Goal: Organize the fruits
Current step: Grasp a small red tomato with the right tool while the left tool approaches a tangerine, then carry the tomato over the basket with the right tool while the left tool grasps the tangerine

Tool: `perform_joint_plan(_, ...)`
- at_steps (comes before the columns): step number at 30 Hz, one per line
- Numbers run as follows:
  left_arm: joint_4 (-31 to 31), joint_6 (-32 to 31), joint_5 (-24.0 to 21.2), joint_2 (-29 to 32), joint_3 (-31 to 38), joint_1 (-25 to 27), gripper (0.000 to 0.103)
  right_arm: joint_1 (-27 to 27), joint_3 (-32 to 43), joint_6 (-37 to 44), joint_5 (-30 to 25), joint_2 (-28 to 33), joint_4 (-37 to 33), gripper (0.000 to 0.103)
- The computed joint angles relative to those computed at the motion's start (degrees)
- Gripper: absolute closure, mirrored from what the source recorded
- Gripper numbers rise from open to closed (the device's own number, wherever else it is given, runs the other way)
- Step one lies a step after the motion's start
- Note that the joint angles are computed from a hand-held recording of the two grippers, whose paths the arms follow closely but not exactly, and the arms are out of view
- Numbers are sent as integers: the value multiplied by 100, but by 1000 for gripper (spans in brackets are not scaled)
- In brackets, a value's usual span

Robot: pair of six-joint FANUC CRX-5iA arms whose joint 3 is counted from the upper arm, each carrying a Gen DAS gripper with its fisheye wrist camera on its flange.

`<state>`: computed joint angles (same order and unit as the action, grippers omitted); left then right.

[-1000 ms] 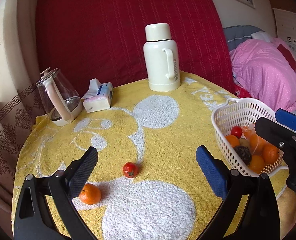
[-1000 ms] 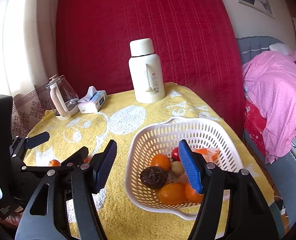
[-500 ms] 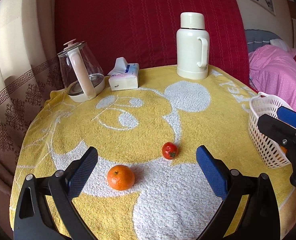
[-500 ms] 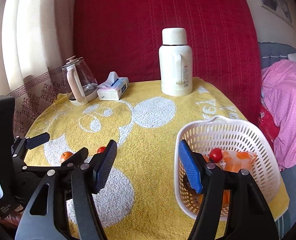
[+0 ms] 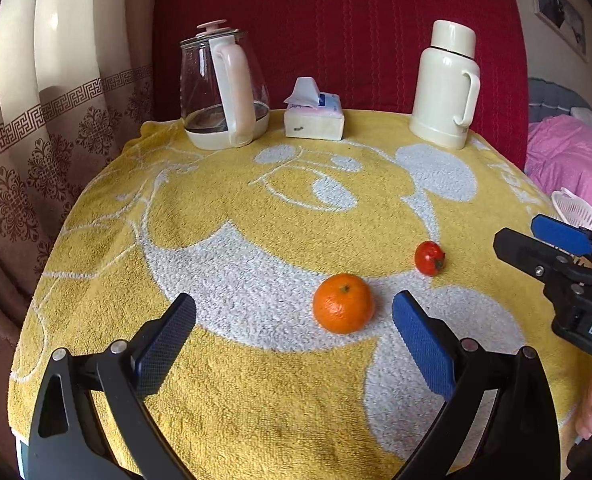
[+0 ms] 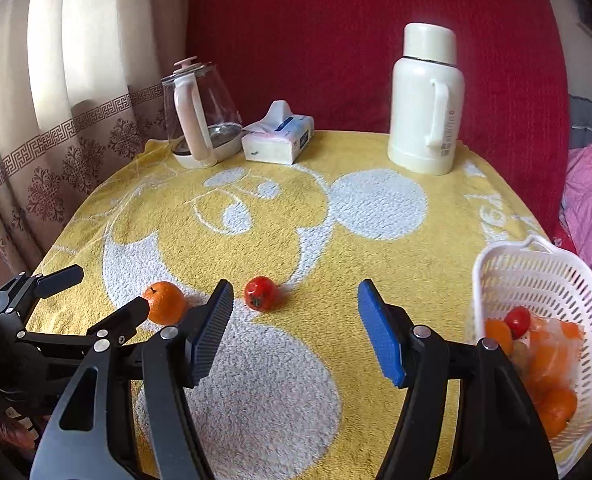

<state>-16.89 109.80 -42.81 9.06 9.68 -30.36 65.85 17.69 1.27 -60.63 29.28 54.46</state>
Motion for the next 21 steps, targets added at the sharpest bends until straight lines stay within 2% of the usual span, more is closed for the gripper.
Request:
perform_joint_plan(5, 53, -25, -15, -40, -113, 81, 5, -183, 526, 668, 261, 324, -683, 38)
perform_joint_plan(9, 124, -81, 20, -56, -177, 126, 5, -301, 974, 1132, 230, 589, -1194, 49)
perform_joint_plan(13, 179, -111, 20, -27, -174, 157, 5, -371, 1338, 1435, 130, 804, -1482, 55)
perform_joint_plan(16, 210, -144, 16, 0, -158, 167, 5, -407, 1607, 1636, 11, 956, -1665, 66)
perform_joint_plan(18, 240, -174, 14, 19, -147, 173, 5, -414, 1657, 1656, -25, 993, -1687, 73)
perform_joint_plan(21, 351, -260, 16, 58, -136, 196, 5, -426, 1524, 1562, 90, 914, -1680, 75)
